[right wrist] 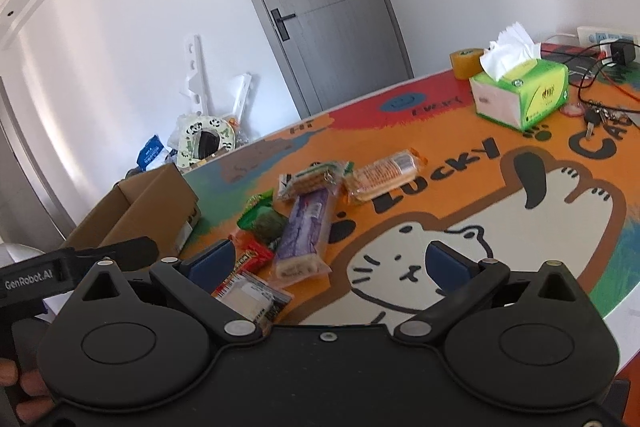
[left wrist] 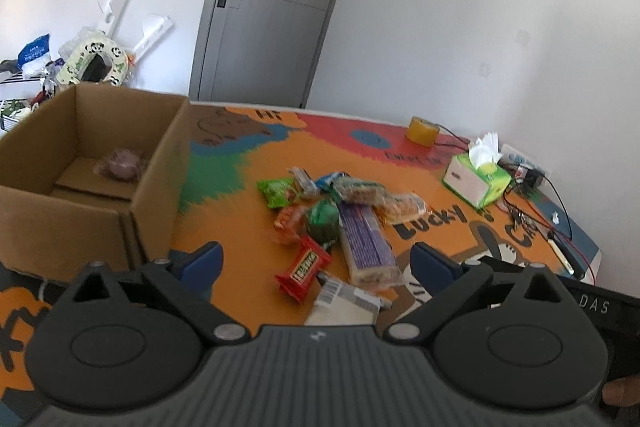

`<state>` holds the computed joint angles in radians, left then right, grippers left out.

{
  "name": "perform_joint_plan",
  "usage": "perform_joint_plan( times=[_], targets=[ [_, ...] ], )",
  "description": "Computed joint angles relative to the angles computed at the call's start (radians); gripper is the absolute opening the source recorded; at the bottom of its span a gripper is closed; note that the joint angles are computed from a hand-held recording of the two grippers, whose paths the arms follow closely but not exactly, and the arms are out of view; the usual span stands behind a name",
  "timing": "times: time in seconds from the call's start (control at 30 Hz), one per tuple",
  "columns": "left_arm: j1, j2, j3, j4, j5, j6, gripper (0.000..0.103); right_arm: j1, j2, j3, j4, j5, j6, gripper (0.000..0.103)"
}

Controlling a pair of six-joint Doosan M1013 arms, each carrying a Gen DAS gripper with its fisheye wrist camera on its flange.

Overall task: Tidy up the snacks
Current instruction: 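Move both tools back from the box toward the snacks, then grasp the white bread packet with the left tool while the right tool grasps the purple stick snack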

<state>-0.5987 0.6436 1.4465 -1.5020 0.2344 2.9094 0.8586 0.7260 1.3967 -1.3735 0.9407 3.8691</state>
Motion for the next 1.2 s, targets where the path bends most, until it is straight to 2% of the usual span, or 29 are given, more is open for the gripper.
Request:
perform_joint_plan(
  times=[0.17, 0.5, 0.63, 0.7, 0.73, 0.77, 0.83, 0.93, 1.0, 1.2],
  targets=[
    [-0.008, 0.018, -0.014, 0.126, 0.003, -0.118, 0.099, -0.004, 0.004, 0.003, 0.02, -0.014, 0.0, 0.103],
    [-0.025, 0.057, -0.053, 0.395, 0.031, -0.364, 0.088, -0.011, 0.004, 0.019, 0.024, -0.038, 0.02, 0.103],
    [-0.029, 0.07, -0.067, 0.485, 0.047, -0.448, 0.079, -0.012, 0.005, 0.026, 0.022, -0.05, 0.028, 0.103],
    [-0.032, 0.077, -0.075, 0.564, 0.06, -0.516, 0.07, -0.014, 0.006, 0.027, 0.023, -0.057, 0.033, 0.103],
    [-0.033, 0.082, -0.08, 0.593, 0.067, -0.54, 0.062, -0.015, 0.007, 0.027, 0.021, -0.061, 0.036, 0.103],
    [-0.036, 0.08, -0.073, 0.581, 0.051, -0.511, 0.053, -0.016, 0.009, 0.027, 0.021, -0.065, 0.035, 0.103],
    [-0.032, 0.08, -0.074, 0.56, 0.067, -0.468, 0.047, -0.017, 0.011, 0.026, 0.018, -0.071, 0.039, 0.103],
    [-0.03, 0.076, -0.073, 0.582, 0.073, -0.498, 0.045, -0.021, 0.013, 0.024, 0.017, -0.079, 0.039, 0.103],
    [-0.028, 0.07, -0.068, 0.556, 0.066, -0.474, 0.045, -0.022, 0.015, 0.021, 0.013, -0.08, 0.04, 0.103],
    [-0.019, 0.056, -0.058, 0.401, 0.054, -0.345, 0.045, -0.029, 0.019, 0.014, -0.012, -0.094, 0.052, 0.103]
  ],
)
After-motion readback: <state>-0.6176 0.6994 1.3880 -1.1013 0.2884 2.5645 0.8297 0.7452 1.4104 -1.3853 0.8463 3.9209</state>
